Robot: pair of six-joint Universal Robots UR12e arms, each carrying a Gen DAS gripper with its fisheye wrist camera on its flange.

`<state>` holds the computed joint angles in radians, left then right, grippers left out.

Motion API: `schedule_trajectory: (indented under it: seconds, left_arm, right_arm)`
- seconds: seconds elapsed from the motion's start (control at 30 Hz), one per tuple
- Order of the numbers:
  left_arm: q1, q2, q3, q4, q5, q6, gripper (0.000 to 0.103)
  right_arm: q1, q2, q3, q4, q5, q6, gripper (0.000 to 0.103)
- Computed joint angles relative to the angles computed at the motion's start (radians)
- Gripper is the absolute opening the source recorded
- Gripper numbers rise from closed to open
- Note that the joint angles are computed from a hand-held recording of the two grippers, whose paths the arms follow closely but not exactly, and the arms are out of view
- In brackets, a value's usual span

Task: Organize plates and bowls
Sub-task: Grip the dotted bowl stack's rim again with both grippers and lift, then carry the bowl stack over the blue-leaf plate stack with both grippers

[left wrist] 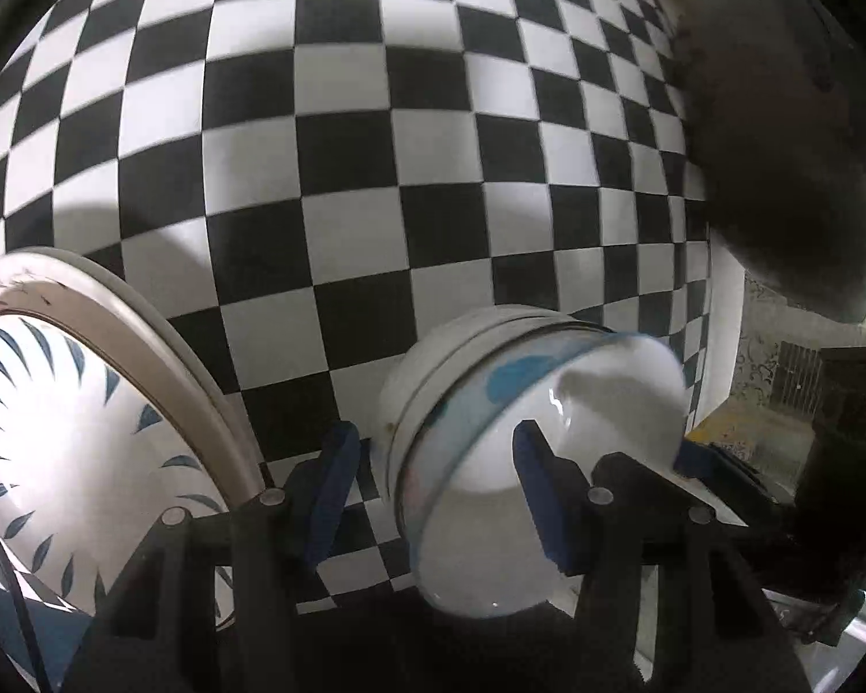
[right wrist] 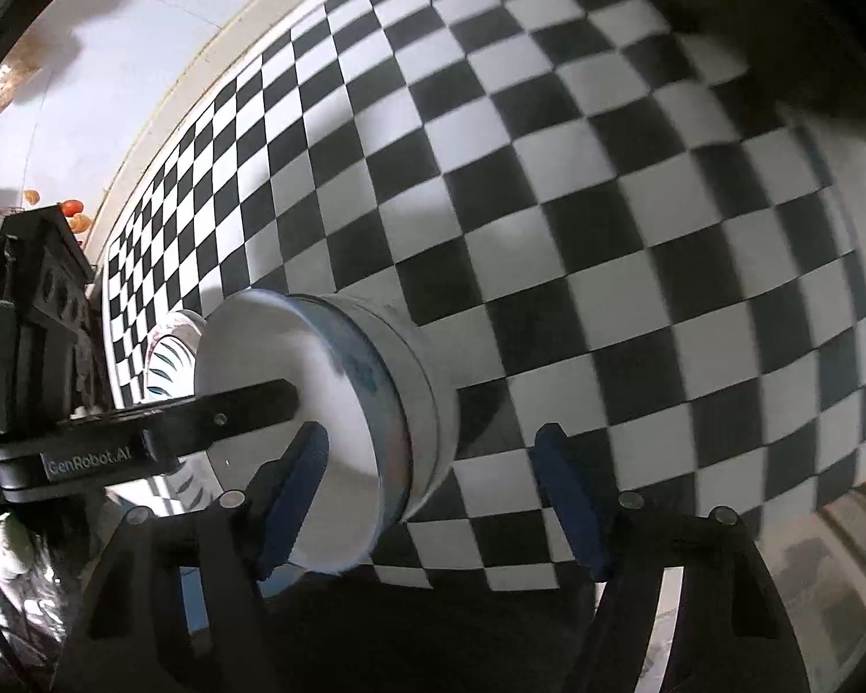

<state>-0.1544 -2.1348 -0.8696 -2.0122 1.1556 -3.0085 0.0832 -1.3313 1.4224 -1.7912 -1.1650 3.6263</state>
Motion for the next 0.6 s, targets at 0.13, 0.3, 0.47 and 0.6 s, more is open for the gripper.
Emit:
schedule_trajectory:
  seconds: [0.13,0.3,0.47,0.6]
  left_arm:
    - [0.004,-0.013,-0.002,-0.031,-0.028,-0.006,0.052]
    - [0.018,-0.01,-0.032,-0.026,-0.08,-0.012,0.047]
    - [0.02,0.011,-0.067,0.021,-0.085,-0.005,0.047]
    - [0.013,0.026,-0.083,0.057,-0.056,0.006,0.045]
  right_arm:
    - [-0.008,0.022,0.016,-0.016,0.084,0.008,0.065]
    - [-0.007,0.056,0.017,-0.009,0.138,0.0,0.052]
    - [-0.017,0.056,0.051,-0.072,0.196,0.024,0.052]
    - [-0.016,0.054,0.06,-0.095,0.201,0.024,0.05]
